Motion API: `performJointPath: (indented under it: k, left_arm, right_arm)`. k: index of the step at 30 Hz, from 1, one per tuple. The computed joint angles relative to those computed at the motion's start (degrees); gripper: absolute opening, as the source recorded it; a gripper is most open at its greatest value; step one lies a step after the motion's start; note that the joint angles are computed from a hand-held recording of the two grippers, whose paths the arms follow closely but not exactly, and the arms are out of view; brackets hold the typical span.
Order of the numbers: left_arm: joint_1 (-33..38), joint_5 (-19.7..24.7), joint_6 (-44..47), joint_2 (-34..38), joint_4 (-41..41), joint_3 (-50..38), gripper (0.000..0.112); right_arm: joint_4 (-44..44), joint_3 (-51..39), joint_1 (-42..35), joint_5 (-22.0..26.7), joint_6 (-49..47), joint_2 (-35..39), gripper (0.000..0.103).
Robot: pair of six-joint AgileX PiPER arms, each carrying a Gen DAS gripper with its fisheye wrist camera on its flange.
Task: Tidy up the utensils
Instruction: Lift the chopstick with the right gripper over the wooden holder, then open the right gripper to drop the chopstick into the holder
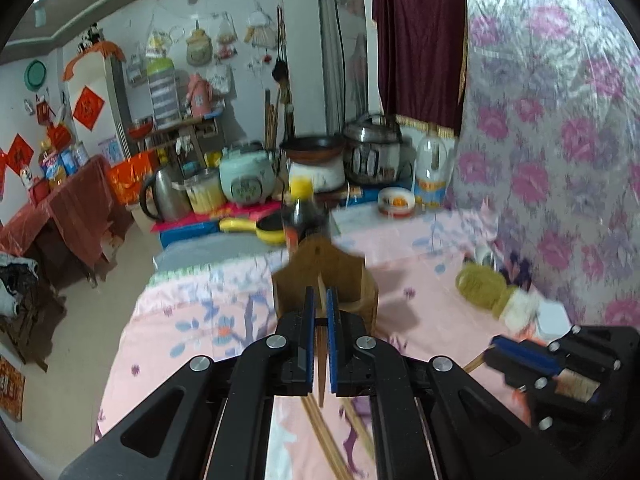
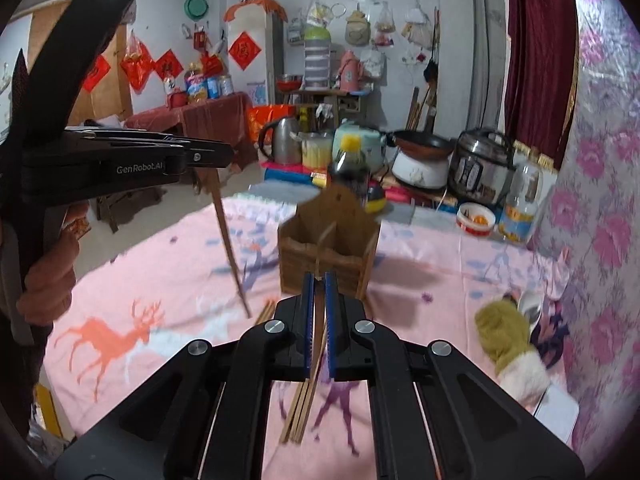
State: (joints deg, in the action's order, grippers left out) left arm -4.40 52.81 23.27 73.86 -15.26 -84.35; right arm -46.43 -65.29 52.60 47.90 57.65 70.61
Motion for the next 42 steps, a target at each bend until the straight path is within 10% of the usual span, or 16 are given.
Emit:
performJointPath:
  k: [12, 27, 30, 42]
  left_arm:
    - [-3.6, -6.8, -9.9, 13.6, 4.9, -17.4, 0.006]
    - [-0.2, -17.8, -5.4, 22.0, -2.9, -11.4, 0.015]
    - [0.2, -20.7, -9.7, 20.1, 0.9, -6.0, 0.082]
    - [13.3, -23.4, 10.9, 4.6, -17.9, 20.1, 0.097]
  right_arm:
    - [-11.5, -14.1, -11.7, -8.3, 10.0, 12.0, 0.006]
    - [-4.1, -14.0, -19.8, -18.3, 6.3, 23.6, 0.011]
    - [-7.5, -11.5, -19.0, -17.1, 9.9, 22.3, 0.038]
    - [-30.4, 12.6, -6.4, -6.2, 40.6, 3.9, 0.097]
